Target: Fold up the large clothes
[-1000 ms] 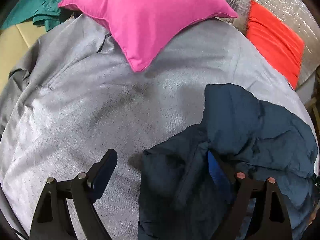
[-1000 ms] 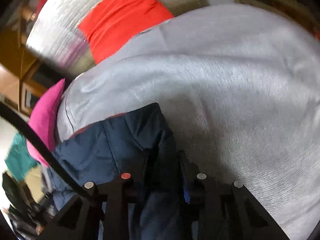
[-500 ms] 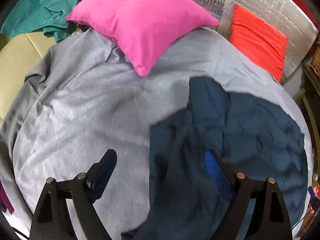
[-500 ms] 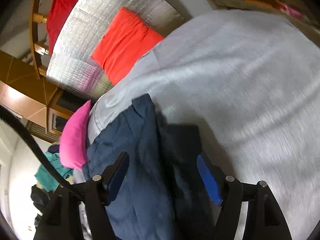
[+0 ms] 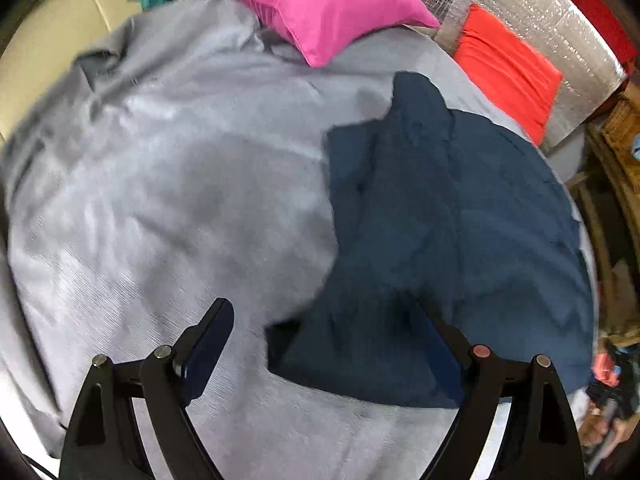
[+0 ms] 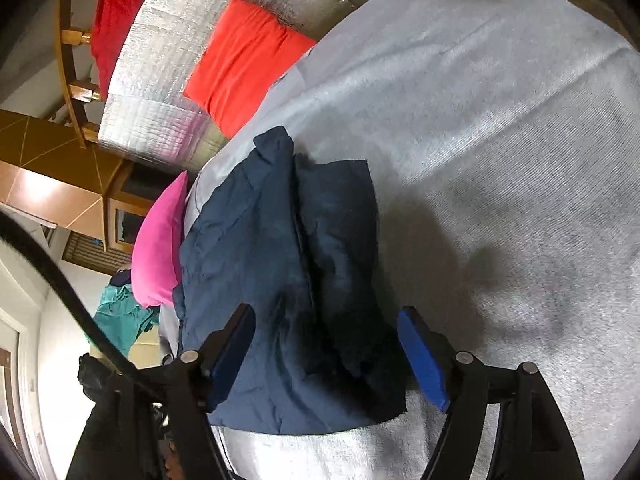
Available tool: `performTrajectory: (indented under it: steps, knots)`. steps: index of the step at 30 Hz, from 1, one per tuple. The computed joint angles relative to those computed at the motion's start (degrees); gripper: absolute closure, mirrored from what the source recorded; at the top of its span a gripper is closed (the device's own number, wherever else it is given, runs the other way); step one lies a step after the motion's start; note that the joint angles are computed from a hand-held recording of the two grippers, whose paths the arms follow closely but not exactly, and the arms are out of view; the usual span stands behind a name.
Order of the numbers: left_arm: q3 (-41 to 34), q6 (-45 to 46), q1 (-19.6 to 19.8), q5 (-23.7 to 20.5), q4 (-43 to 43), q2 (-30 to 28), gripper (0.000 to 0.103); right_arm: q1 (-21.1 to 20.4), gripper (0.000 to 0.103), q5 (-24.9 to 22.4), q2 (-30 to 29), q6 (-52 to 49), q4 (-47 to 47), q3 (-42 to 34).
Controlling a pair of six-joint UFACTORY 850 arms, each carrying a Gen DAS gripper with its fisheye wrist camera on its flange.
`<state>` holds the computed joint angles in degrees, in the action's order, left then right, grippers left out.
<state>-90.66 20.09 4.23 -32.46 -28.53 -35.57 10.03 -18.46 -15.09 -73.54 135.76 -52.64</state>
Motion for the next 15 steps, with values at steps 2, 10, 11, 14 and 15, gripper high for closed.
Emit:
performTrajectory:
  steps: [2, 10, 11, 14, 15]
  knots:
    - [-0.72, 4.47, 0.42, -1.23, -4.94, -0.86, 0.013, -0.04, 0.026, -0.07, -0.93, -0.22, 1.23, -0.45]
    - [-6.62, 10.52, 0.93, -8.46, -16.67, -6.55, 0.013, -2.08, 0.025, -5.56, -6.11, 2.9, 0.74, -2.24]
    - [-7.21, 9.56, 0.83, -9.04, -16.63, -7.13, 0.016, -2.07, 0.025, -5.93, -6.28, 2.23, 0.87, -2.43]
    - [-7.87, 7.11, 0.0, -7.8, -15.53, -7.72, 0.028, -1.76, 0.024, -10.59, -7.69, 3.1, -1.54, -3.41]
    - [-7.73, 7.87, -0.12, -7.64, -16.53, -7.57, 0.036, -1.37, 0.024, -11.26, -8.1, 3.08, -2.13, -3.96]
